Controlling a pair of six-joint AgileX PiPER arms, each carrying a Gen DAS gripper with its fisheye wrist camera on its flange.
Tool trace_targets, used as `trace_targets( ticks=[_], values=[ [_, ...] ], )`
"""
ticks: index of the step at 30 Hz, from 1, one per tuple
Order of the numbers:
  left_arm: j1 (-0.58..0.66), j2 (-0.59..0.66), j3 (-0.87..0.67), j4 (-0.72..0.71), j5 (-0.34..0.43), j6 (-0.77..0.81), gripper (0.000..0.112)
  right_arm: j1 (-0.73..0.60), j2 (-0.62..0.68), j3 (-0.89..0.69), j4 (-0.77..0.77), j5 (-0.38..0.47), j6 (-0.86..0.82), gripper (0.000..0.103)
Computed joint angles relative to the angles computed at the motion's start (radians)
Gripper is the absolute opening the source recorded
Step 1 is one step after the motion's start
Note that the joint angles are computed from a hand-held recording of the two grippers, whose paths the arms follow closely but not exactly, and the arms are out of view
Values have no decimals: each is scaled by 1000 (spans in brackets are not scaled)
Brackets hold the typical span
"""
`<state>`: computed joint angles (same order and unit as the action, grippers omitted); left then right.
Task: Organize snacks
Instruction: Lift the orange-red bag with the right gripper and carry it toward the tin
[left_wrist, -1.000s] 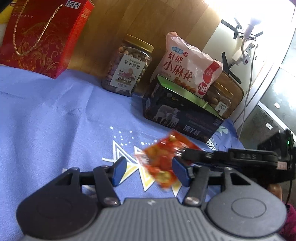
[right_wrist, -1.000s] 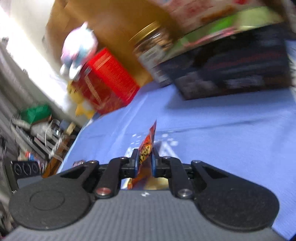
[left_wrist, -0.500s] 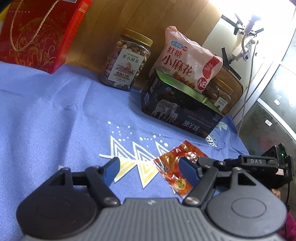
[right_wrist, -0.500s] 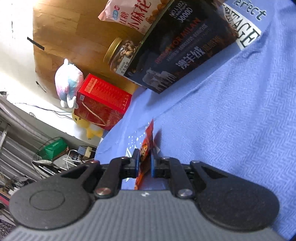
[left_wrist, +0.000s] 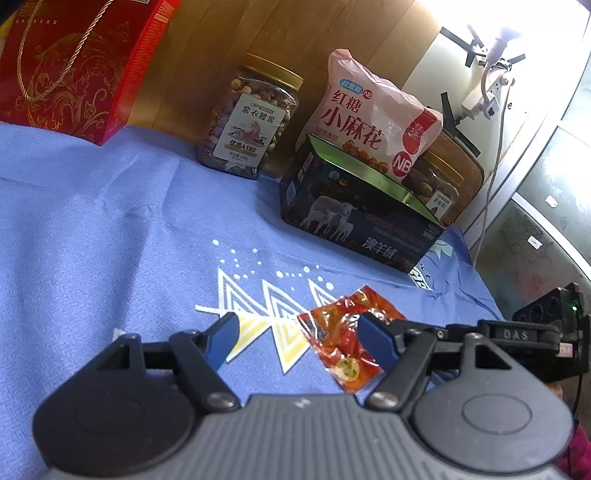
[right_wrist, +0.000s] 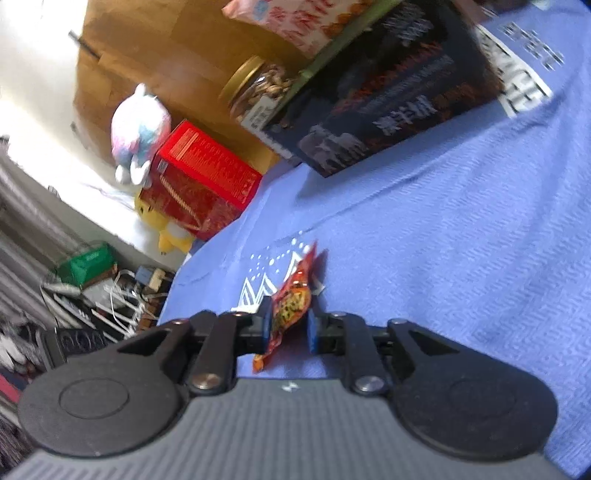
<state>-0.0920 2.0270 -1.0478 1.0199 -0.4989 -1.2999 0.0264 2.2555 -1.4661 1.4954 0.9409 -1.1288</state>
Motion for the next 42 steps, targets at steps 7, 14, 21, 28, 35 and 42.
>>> trace_targets(
  ticks=[7,14,21,28,35,42],
  values=[
    [0,1,-1,3,0,-1,73,53,-61,57,-17,-114,-125,27],
    [0,1,-1,1,0,0,73,72,-74,67,-31,-144,-167,24],
    [1,0,-1,5,-2,-5,74,25,-24,14,-51,-50,9,20],
    [43,18,-10,149,-135,-175,85,-59,29,11,31,118,196,12],
    [74,60,-32,252,-345,-368,85,-98,8,59,96,198,196,12],
    [56,83,-89,287,-370,-457,53,-120,8,52,131,253,179,12]
  ],
)
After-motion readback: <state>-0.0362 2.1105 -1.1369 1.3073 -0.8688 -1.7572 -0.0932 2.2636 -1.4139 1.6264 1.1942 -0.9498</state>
